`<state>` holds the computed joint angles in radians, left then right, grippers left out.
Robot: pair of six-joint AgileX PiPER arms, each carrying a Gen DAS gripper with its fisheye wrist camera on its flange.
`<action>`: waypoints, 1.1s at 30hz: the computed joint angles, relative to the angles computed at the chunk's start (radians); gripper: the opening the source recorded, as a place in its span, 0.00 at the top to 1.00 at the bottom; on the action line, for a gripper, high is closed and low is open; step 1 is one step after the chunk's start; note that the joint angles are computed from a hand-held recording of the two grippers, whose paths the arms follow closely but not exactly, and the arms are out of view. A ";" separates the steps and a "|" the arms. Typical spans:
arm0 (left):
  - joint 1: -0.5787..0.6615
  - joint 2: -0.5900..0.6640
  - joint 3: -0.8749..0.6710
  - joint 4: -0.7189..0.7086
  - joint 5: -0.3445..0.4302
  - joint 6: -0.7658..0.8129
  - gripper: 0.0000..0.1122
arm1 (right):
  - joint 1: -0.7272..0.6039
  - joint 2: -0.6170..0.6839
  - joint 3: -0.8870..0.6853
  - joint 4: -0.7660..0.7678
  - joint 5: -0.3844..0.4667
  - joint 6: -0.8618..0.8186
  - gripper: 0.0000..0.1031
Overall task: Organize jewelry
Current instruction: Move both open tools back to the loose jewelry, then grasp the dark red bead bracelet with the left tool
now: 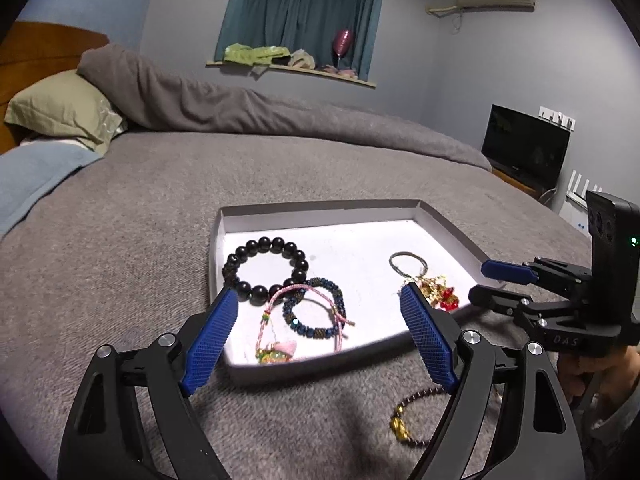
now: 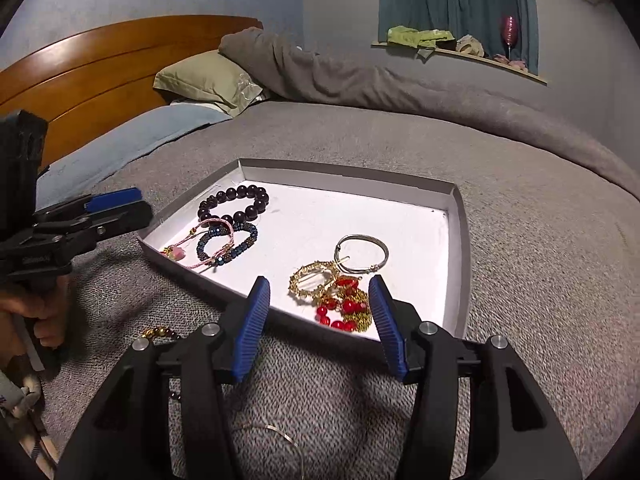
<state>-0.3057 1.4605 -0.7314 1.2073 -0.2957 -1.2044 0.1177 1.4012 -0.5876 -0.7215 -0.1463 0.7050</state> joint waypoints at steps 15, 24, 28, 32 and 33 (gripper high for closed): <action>0.045 -0.112 0.127 0.060 -0.054 -0.001 0.26 | 0.043 -0.124 0.145 0.426 -0.004 -0.386 0.44; 0.075 -0.116 0.162 0.182 -0.121 -0.057 0.26 | 0.012 -0.157 0.198 0.391 -0.002 -0.362 0.44; 0.042 -0.103 0.166 0.264 -0.128 -0.102 0.26 | -0.001 -0.161 0.211 0.263 0.000 -0.245 0.44; -0.048 -0.070 0.151 0.277 -0.051 -0.123 0.26 | -0.003 -0.181 0.230 0.241 0.002 -0.228 0.44; -0.066 -0.059 0.144 0.283 -0.034 -0.136 0.26 | -0.009 -0.186 0.235 0.198 -0.001 -0.188 0.44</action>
<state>-0.3713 1.4015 -0.5875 1.4900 -0.3302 -1.3402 0.1086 1.2149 -0.3527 -0.5237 -0.1473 0.5170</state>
